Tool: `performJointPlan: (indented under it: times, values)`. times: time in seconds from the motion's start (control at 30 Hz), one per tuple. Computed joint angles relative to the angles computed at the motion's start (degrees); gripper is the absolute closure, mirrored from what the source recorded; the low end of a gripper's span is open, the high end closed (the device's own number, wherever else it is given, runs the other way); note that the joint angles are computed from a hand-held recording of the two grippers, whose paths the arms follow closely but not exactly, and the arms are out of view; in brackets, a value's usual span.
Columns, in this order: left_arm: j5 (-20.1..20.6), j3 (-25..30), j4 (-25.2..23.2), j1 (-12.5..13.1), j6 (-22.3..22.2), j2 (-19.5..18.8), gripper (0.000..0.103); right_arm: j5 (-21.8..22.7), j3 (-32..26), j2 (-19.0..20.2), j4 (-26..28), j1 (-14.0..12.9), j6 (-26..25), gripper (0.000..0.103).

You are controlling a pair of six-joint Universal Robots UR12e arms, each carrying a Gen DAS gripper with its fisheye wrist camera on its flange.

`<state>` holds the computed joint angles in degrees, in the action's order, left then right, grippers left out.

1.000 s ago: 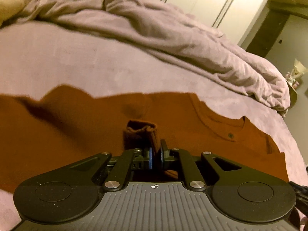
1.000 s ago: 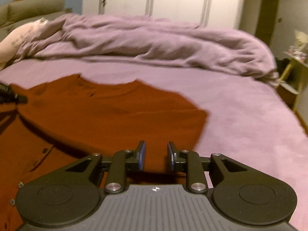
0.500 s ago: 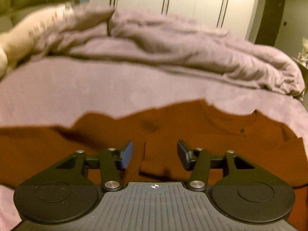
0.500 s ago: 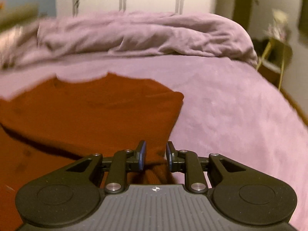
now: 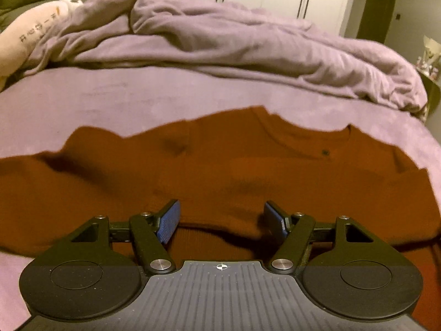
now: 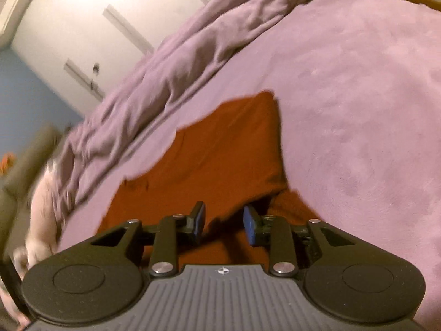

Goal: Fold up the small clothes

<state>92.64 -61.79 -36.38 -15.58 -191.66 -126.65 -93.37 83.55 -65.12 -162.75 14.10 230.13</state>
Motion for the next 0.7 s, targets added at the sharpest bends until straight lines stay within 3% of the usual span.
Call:
performJointPlan:
  times: [0.1, 0.17, 0.3, 0.5, 0.6, 0.7]
  values:
    - [1.34, -0.28, 0.58, -0.41, 1.72, 0.07, 0.03, 1.14, -0.71, 0.95, 1.02, -0.65, 3.61, 0.079]
    - [1.6, -0.04, 0.41, -0.46, 2.14, -0.06, 0.031, 1.68, -0.8, 1.28, 0.9, -1.05, 5.92, 0.096]
    - [2.08, 0.14, 0.55, -0.52, 3.57, -0.43, 0.03, -2.68, -0.2, 1.07, 0.0, -0.57, 6.22, 0.097]
    - [-0.88, -1.36, 1.91, 0.09, 5.01, 0.28, 0.021, -8.31, -1.97, 2.23, 3.35, 0.86, -5.04, 0.1]
    - [-3.66, -2.98, 2.6, 0.96, 2.13, 1.58, 0.018, -9.17, -3.64, 1.6, 8.49, 1.47, -9.46, 0.097]
    - [-5.89, -4.26, 3.4, 1.73, -0.45, 2.41, 0.016, -13.41, -5.05, 1.13, 12.13, 3.08, -14.55, 0.093]
